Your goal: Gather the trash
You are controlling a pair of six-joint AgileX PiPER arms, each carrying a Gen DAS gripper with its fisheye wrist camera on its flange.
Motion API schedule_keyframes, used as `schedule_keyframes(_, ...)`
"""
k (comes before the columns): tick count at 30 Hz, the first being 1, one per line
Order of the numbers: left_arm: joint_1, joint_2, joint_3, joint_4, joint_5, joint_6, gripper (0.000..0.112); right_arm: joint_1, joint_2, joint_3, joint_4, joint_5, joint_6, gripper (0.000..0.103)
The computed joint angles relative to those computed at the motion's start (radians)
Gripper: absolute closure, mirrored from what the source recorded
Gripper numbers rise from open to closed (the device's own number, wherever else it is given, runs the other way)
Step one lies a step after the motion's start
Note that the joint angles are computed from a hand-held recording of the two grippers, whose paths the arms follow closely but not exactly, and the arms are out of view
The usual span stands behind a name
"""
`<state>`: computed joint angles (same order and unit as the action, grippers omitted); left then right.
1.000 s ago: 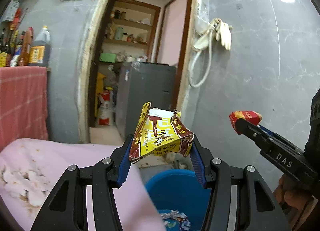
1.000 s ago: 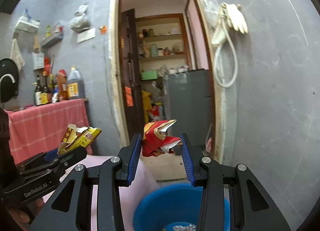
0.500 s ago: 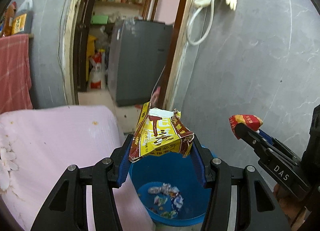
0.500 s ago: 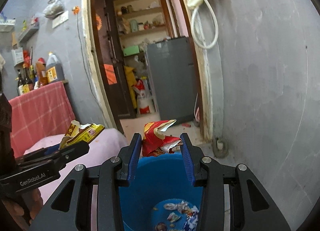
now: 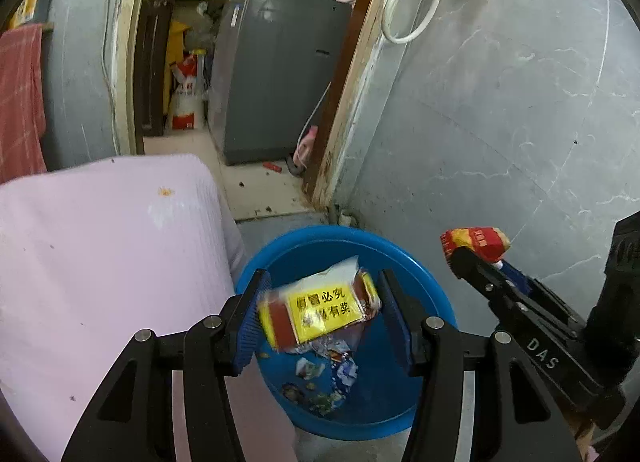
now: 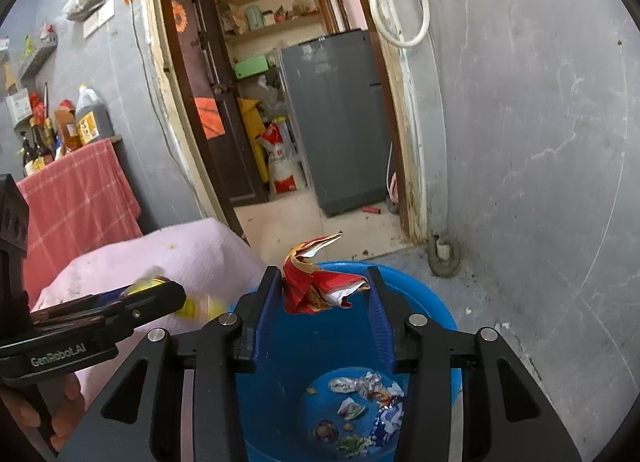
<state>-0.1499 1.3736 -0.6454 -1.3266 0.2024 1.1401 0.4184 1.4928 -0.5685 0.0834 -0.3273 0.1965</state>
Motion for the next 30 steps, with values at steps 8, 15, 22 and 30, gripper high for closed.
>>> schedule_keyframes(8,0.043,-0.022,0.003,0.086,0.036,-0.103,0.063,-0.027,0.030,-0.036,-0.127,0.056,0.129,0.057)
schedule_keyframes(15,0.080,-0.030,-0.002,0.049,0.069,-0.078,0.062,-0.016,-0.003,-0.042,-0.033,0.074,0.046,0.054)
schedule_keyframes(22,0.088,-0.016,-0.033,0.079,0.111,-0.135,0.062,-0.009,-0.043,-0.022,0.058,0.079,-0.041,0.051)
schedule_keyframes(30,0.065,-0.097,-0.001,0.110,0.046,-0.167,0.050,0.021,-0.129,0.008,0.289,0.064,-0.257,0.046)
